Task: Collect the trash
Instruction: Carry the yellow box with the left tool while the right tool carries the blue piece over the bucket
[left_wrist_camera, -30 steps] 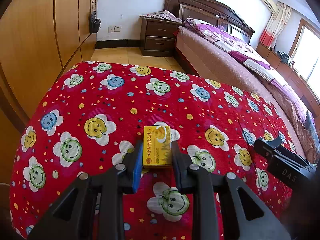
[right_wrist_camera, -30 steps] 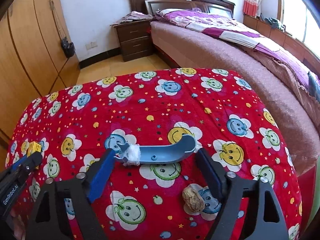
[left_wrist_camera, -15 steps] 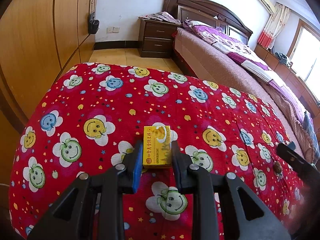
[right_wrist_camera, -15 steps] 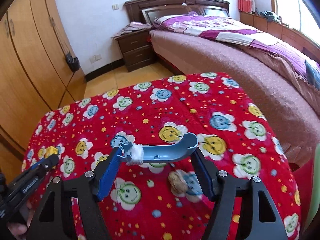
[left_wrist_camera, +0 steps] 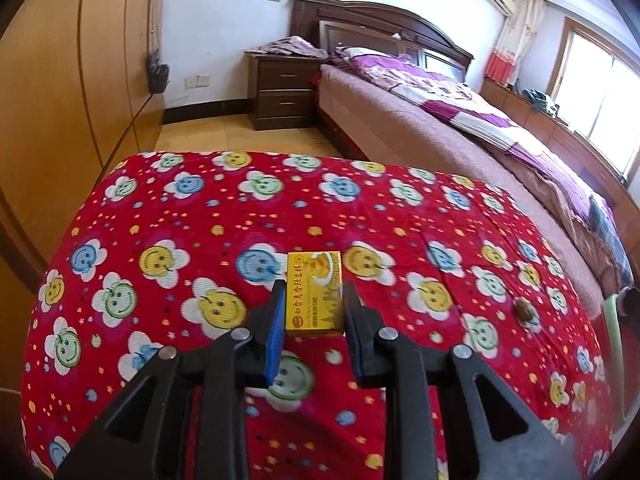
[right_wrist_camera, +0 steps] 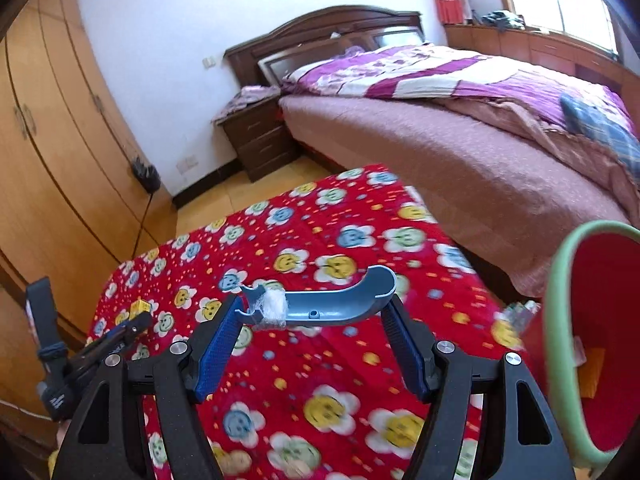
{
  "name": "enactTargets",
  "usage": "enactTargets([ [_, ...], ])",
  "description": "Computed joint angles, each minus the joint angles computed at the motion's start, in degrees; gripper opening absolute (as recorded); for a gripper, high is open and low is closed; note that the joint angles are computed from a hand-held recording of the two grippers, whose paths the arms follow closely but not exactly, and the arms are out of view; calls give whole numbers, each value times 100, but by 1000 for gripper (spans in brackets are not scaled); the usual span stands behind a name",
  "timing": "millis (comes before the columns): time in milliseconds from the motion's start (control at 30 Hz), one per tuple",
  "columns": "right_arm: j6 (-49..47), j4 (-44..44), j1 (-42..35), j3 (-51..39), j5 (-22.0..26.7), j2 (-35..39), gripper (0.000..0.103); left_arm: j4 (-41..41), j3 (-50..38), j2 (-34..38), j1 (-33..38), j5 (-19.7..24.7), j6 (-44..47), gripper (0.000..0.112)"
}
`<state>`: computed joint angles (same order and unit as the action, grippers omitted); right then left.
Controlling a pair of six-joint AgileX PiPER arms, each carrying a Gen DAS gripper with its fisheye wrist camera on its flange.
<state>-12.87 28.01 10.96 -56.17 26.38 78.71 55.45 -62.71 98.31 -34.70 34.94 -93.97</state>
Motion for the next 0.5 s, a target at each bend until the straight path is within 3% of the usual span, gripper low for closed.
enactTargets([
  [233, -1027, 866, -1178, 591, 460, -793, 72, 9, -299, 46, -442, 189, 258, 27],
  [500, -2428, 1771, -3187, 1070, 1377, -1299, 72, -90, -836, 20, -1047, 541, 701, 27],
])
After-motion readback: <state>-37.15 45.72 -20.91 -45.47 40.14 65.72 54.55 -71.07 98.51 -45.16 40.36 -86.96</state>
